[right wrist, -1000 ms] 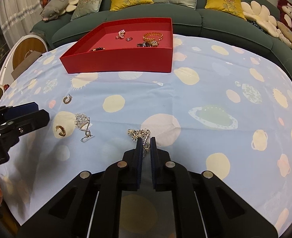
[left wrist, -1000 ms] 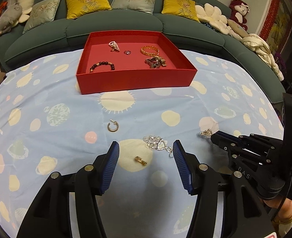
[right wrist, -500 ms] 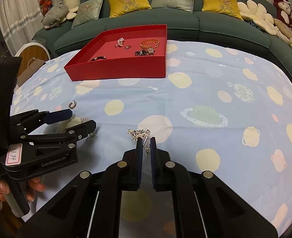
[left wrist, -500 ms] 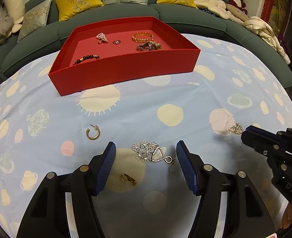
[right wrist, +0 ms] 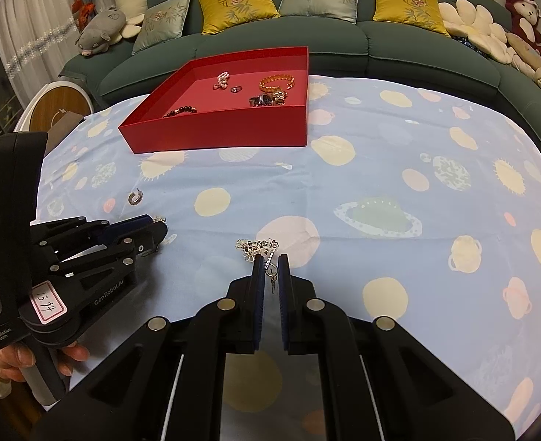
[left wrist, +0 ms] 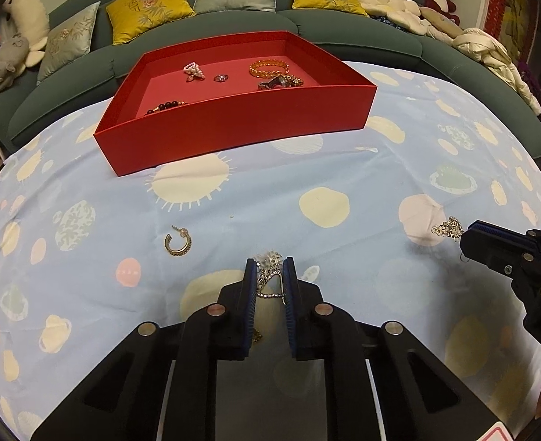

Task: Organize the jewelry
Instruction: 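Grasp the silver pendant with the left tool while the right tool holds the chain, then carry the chain with the right tool into the red box while the left tool drops the pendant there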

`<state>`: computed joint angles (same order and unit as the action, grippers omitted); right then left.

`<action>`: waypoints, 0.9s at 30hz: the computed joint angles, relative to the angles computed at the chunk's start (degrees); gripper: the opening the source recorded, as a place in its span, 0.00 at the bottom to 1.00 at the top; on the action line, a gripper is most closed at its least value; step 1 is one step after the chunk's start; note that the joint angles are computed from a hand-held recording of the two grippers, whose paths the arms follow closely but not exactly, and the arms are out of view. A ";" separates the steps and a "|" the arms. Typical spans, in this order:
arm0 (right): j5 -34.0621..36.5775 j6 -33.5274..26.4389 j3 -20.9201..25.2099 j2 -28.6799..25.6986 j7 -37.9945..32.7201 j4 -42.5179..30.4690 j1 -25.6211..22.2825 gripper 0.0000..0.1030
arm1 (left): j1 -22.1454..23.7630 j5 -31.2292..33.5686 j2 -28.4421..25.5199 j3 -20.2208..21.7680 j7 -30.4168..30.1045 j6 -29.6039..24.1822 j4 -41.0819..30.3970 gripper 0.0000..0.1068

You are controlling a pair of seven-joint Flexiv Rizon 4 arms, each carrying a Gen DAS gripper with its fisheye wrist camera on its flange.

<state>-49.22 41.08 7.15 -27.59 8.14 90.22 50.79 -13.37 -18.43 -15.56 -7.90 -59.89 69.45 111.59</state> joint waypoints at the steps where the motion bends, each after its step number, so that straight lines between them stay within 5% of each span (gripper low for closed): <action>1: 0.05 0.00 0.02 -0.07 -0.12 -0.12 -0.02 0.06 | 0.06 -0.17 -0.01 -0.09 0.07 0.03 0.03 0.11; 11: -0.55 0.43 -0.27 -0.16 0.21 -0.58 0.18 0.06 | 0.76 -3.48 1.14 -1.16 2.22 0.42 0.68 0.11; 27: -6.09 0.77 -1.76 0.39 2.32 -3.53 0.38 0.06 | 2.58 -22.82 6.55 -0.93 11.67 1.50 -0.96 0.11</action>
